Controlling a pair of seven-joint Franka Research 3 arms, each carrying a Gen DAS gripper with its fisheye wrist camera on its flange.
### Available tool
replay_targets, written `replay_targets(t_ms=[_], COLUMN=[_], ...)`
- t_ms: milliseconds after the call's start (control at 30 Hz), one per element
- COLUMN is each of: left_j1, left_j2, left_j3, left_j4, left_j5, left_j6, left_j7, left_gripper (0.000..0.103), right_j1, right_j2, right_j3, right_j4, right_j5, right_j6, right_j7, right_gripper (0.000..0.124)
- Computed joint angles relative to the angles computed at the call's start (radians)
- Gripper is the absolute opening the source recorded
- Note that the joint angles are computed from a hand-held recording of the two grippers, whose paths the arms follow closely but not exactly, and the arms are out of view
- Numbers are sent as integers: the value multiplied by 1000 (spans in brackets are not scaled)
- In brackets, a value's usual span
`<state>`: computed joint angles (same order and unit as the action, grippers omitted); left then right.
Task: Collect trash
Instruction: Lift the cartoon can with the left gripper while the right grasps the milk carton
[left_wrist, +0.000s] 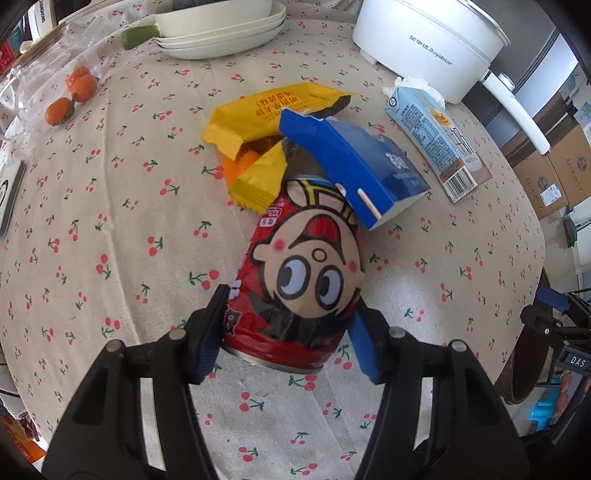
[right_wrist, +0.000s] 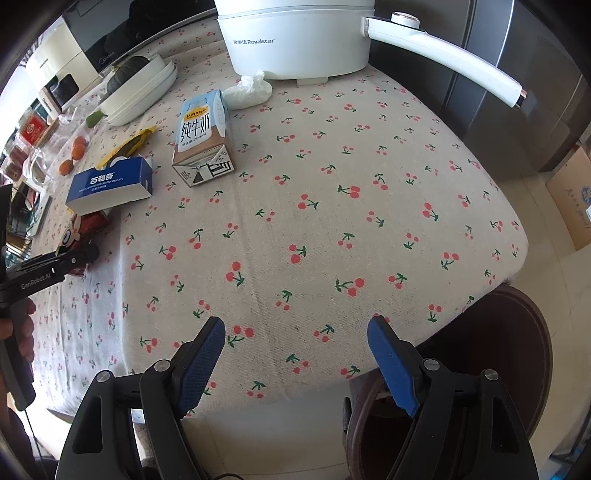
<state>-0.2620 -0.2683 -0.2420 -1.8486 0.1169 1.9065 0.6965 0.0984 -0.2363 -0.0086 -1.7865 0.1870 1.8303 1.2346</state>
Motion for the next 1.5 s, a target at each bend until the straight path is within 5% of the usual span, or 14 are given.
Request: replay_targets(t_ms=[567,1133,1367,1500], left_j1=[0,29,24,15], left_j2=[-246,-258,-251,-265], left_j3=[-6,8,17,37], left_j4=[-137,-154,-161,-190], left_j5=[-7,38,6,-46], left_j6=[-34,-31,-34,-23], left_j7=[-167,-208,-195,-191], left_gripper=[54,54,52,48], right_j1=[1,100,121,122], right_j2=[-44,271,280,245], right_j3=[-11,49,52,50], right_j4=[-18,271,229,201], right_j5=[44,65,51,46], right_j6=[-30,90,144,137], right_j7=[-13,98,74,39], right_gripper=[81,80,54,53])
